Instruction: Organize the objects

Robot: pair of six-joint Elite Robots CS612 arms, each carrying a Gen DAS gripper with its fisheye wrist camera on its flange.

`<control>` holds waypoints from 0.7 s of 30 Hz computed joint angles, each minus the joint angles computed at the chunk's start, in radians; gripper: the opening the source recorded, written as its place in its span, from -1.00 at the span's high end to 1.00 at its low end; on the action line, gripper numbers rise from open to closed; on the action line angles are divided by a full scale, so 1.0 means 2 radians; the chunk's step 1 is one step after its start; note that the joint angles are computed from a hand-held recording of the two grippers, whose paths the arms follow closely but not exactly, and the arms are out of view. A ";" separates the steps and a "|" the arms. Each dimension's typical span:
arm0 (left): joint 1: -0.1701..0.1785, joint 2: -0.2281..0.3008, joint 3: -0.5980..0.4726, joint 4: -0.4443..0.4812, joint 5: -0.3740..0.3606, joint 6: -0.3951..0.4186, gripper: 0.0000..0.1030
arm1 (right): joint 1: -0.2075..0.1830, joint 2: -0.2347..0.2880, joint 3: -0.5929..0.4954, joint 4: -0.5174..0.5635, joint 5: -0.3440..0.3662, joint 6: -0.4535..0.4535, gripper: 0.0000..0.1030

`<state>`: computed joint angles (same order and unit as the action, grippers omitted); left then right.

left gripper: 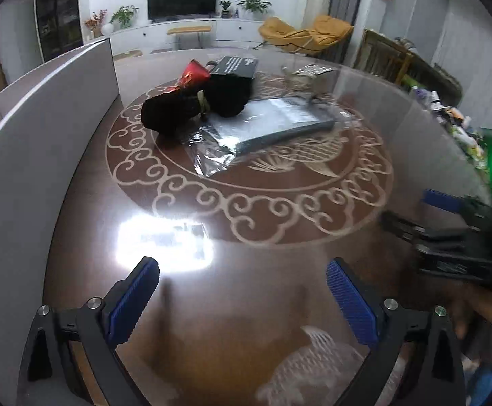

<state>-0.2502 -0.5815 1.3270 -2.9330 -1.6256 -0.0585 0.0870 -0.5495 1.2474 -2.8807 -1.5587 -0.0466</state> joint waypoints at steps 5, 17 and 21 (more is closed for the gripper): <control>0.000 0.016 -0.025 0.004 0.031 -0.003 -0.95 | 0.002 -0.001 0.003 -0.004 -0.006 0.007 -1.00; -0.003 0.020 -0.029 0.008 0.045 0.004 -1.00 | 0.003 0.003 -0.002 -0.004 -0.009 0.011 -1.00; -0.003 0.020 -0.030 0.008 0.045 0.004 -1.00 | 0.003 0.003 -0.003 -0.004 -0.010 0.012 -1.00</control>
<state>-0.2560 -0.5410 1.2679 -2.9163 -1.5352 -0.0512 0.0936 -0.5439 1.2422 -2.8878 -1.5778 -0.0236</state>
